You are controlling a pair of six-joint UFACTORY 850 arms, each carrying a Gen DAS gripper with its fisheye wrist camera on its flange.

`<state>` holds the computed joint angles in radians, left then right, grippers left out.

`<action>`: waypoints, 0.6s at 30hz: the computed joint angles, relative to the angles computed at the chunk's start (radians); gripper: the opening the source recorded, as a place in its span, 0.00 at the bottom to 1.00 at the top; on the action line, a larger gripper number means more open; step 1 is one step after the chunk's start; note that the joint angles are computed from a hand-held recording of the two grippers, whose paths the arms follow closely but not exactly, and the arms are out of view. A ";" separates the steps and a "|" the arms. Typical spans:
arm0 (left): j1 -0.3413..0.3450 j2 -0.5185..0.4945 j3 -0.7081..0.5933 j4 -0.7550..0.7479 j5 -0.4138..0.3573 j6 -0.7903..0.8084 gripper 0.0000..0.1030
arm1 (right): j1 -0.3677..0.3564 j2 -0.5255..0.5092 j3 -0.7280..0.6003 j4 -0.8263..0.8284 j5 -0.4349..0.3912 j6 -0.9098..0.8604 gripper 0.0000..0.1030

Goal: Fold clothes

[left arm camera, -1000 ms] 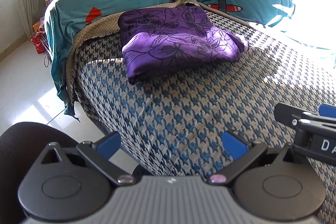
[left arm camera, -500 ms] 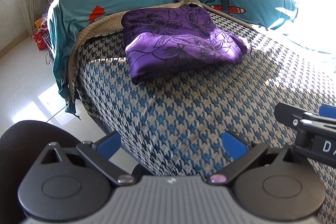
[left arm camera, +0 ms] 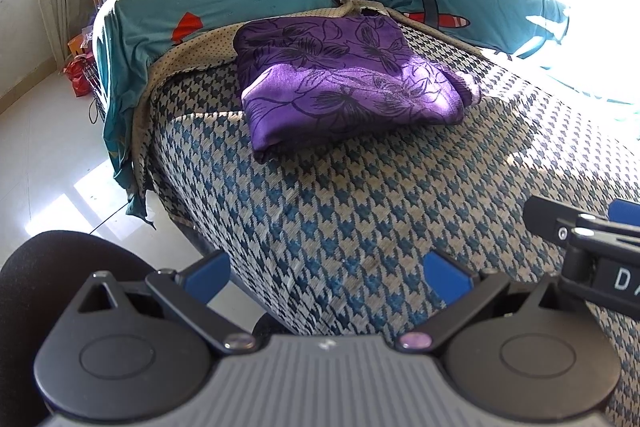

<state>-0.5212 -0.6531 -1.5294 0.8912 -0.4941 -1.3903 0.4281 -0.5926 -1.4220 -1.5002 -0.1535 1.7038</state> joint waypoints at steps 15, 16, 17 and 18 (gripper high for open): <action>0.001 0.002 0.005 0.014 0.001 -0.011 1.00 | 0.000 -0.002 -0.002 0.005 0.002 -0.006 0.85; 0.001 0.003 0.005 0.017 0.001 -0.013 1.00 | 0.001 -0.002 -0.003 0.002 0.001 -0.003 0.85; 0.001 0.004 0.006 0.019 0.001 -0.015 1.00 | 0.001 -0.003 -0.003 0.000 0.001 0.000 0.85; 0.001 0.005 0.007 0.021 0.001 -0.017 1.00 | 0.002 -0.002 -0.003 -0.003 0.000 0.003 0.85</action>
<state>-0.5200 -0.6485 -1.5223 0.9122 -0.4928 -1.4074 0.4296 -0.5950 -1.4251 -1.5028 -0.1530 1.7064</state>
